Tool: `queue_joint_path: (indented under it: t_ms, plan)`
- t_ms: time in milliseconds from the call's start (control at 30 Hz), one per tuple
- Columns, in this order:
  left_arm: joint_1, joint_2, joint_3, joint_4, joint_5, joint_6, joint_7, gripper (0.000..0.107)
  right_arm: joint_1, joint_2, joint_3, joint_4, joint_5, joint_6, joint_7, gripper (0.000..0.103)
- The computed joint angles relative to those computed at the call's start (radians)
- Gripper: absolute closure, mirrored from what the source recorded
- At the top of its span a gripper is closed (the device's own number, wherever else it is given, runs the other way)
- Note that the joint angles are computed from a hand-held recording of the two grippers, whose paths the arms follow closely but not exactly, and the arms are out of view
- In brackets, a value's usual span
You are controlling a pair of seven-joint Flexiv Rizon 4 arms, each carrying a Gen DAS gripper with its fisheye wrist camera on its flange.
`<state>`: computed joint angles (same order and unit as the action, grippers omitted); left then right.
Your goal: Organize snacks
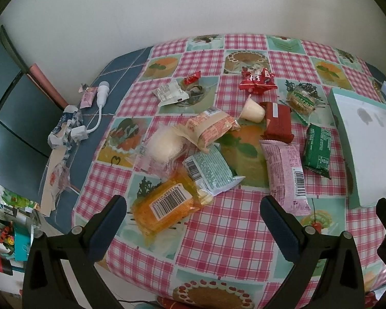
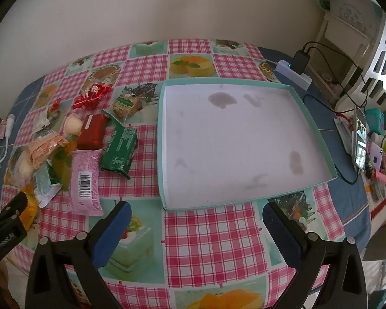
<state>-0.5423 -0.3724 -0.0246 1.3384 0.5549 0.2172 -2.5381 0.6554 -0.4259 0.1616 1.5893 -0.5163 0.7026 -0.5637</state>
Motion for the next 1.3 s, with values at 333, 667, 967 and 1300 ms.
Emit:
queue_joint_path:
  t_ms: [333,667,967,1300]
  plan:
    - [0.007,0.006,-0.001,0.014,-0.010,0.016,-0.007,0.004,0.001,-0.002,-0.001,-0.001,0.000,-0.002,-0.001,0.000]
    - [0.020,0.017,-0.002,0.036,-0.029,0.044,-0.014,0.004,0.002,-0.003,-0.001,-0.001,-0.001,-0.002,-0.002,0.000]
    - [0.080,0.082,0.002,0.161,-0.088,0.159,-0.060,0.004,0.008,-0.030,0.001,-0.035,-0.001,0.014,-0.041,0.000]
    - [0.168,0.086,0.002,0.257,-0.189,0.262,-0.034,0.004,0.012,-0.161,0.040,-0.223,0.176,0.079,-0.176,0.000]
